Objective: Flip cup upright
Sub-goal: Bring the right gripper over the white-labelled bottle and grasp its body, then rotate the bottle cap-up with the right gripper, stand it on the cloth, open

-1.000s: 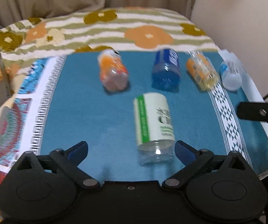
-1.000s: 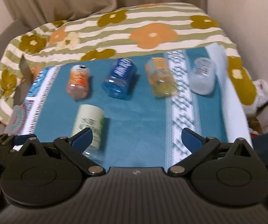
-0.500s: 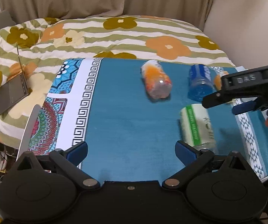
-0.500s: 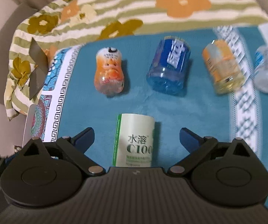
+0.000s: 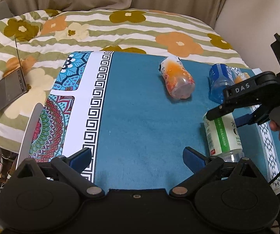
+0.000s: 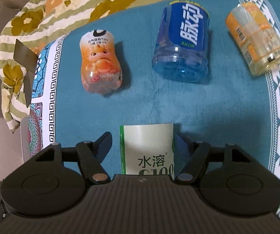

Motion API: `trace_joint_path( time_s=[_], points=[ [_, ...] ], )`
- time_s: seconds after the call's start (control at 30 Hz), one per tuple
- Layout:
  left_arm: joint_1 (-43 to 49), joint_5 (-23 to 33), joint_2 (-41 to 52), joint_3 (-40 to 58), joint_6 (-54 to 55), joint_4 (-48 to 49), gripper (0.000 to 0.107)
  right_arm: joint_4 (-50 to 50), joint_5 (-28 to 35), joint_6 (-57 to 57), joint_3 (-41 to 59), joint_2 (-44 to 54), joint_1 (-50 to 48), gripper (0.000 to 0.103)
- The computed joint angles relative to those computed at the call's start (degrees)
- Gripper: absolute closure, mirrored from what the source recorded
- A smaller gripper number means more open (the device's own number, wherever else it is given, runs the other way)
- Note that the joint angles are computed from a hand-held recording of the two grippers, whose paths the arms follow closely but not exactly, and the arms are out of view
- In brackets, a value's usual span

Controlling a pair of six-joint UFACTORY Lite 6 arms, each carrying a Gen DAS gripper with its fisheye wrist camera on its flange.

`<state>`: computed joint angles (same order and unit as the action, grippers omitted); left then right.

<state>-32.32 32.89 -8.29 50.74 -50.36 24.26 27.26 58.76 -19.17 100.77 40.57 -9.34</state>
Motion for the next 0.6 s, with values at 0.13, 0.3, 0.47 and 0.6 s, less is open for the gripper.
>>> trace_joint_path(
  time_s=[0.13, 0.3, 0.47, 0.6],
  points=[
    [1.10, -0.62, 0.10, 0.15, 1.74, -1.23, 0.005, 0.69, -0.09, -0.36, -0.29, 0.09, -0.24, 0.027],
    [1.75, -0.85, -0.04, 0.35, 3.14, -2.14, 0.005, 1.30, -0.30, -1.22, -1.40, -1.03, -0.49, 0.031],
    [2.14, -0.37, -0.73, 0.68, 3.83, -2.20, 0.005, 5.41, -3.73, -6.53, -9.44, -10.15, -2.18, 0.033],
    [2.07, 0.29, -1.69, 0.57, 3.22, -1.48, 0.006, 13.78, -13.48, -17.21, -23.57, -23.72, -3.64, 0.033]
  ],
)
